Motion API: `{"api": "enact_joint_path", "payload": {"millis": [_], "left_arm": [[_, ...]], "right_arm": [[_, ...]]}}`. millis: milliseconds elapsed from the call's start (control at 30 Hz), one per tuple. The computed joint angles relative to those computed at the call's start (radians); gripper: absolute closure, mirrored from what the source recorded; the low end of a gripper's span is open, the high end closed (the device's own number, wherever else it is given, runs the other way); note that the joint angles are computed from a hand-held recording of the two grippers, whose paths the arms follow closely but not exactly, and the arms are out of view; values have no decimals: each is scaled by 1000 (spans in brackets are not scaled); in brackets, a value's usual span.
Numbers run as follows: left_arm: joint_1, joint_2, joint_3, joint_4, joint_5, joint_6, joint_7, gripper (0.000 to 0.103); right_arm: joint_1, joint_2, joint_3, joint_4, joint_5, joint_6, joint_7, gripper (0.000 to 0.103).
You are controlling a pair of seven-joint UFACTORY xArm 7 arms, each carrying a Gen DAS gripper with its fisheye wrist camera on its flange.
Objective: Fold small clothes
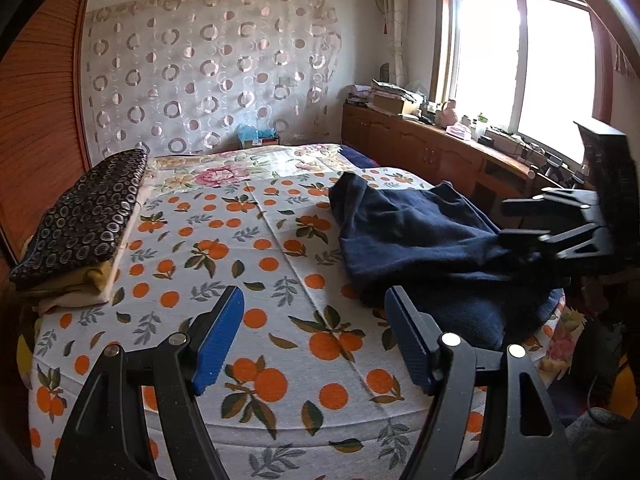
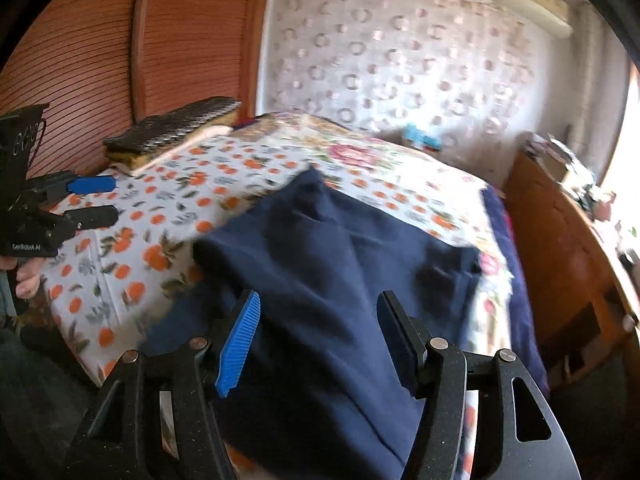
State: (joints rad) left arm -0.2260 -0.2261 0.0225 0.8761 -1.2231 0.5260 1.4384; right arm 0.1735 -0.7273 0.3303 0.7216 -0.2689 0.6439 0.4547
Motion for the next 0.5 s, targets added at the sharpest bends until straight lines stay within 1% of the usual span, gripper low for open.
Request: {"api": "enact_joint_path", "payload": {"millis": [67, 200, 267, 400, 500], "left_arm": [[3, 0, 3, 1, -6, -2, 3, 29], [11, 2, 8, 5, -11, -2, 4, 29], [15, 3, 11, 5, -16, 0, 6, 29], [23, 7, 12, 8, -19, 2, 7, 29], [28, 8, 13, 8, -22, 7, 10, 29]], "right_arm": [[21, 86, -19, 32, 20, -42, -31, 40], [43, 246, -22, 116, 26, -73, -69, 40], [67, 306, -49, 154, 37, -72, -116, 40], [109, 452, -75, 248, 55, -66, -192, 40], [122, 531, -78, 312, 23, -31, -217, 40]]}}
